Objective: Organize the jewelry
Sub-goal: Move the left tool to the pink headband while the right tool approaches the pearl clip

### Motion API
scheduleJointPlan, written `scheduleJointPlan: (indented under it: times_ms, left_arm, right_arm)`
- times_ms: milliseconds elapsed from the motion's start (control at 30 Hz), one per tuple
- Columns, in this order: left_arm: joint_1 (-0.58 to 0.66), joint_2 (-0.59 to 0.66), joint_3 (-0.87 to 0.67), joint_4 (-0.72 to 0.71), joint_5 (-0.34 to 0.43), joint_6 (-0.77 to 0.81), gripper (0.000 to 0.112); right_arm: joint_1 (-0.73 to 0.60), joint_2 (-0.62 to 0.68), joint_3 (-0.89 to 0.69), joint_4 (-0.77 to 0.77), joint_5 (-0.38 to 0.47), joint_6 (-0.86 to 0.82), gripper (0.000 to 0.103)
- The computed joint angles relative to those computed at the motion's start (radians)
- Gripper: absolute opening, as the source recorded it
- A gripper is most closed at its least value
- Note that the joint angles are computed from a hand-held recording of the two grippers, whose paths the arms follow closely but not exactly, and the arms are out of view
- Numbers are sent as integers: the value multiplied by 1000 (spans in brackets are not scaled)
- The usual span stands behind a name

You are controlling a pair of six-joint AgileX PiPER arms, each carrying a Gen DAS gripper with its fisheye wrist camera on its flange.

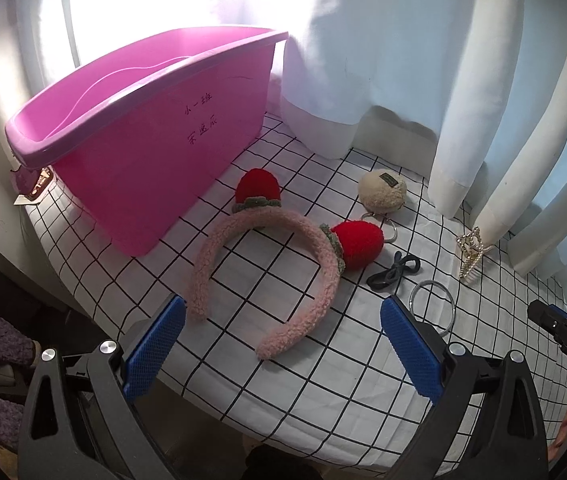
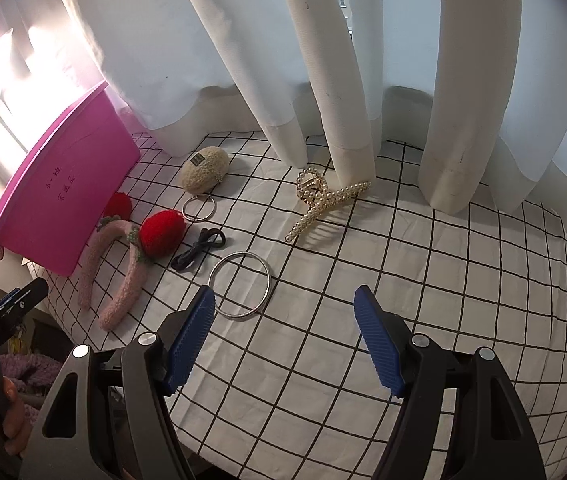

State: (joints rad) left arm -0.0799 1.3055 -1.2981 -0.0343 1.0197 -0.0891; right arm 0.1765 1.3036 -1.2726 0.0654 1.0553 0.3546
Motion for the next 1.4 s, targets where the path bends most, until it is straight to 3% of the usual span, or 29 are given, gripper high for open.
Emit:
scheduleJointPlan:
  times_ms: [233, 633, 733, 867, 1400]
  left_arm:
    - [-44, 93, 37, 23, -90, -47, 96]
    - [-137, 141, 186, 164, -305, -275, 96]
    - [-133, 144, 217, 169, -349, -302, 96]
    - [-158, 168, 226, 259, -360, -390, 96]
    - [-155, 254, 197, 285, -390, -427, 96]
  right_arm:
    - [-31, 106, -5, 23, -75, -28, 69]
    - [-130, 246, 60, 115, -266, -190, 69]
    - [-106, 265, 56, 74, -300, -170, 69]
    - [-88, 299, 35, 32, -317, -124, 69]
    - [-46, 397, -32, -143, -316, 45, 69]
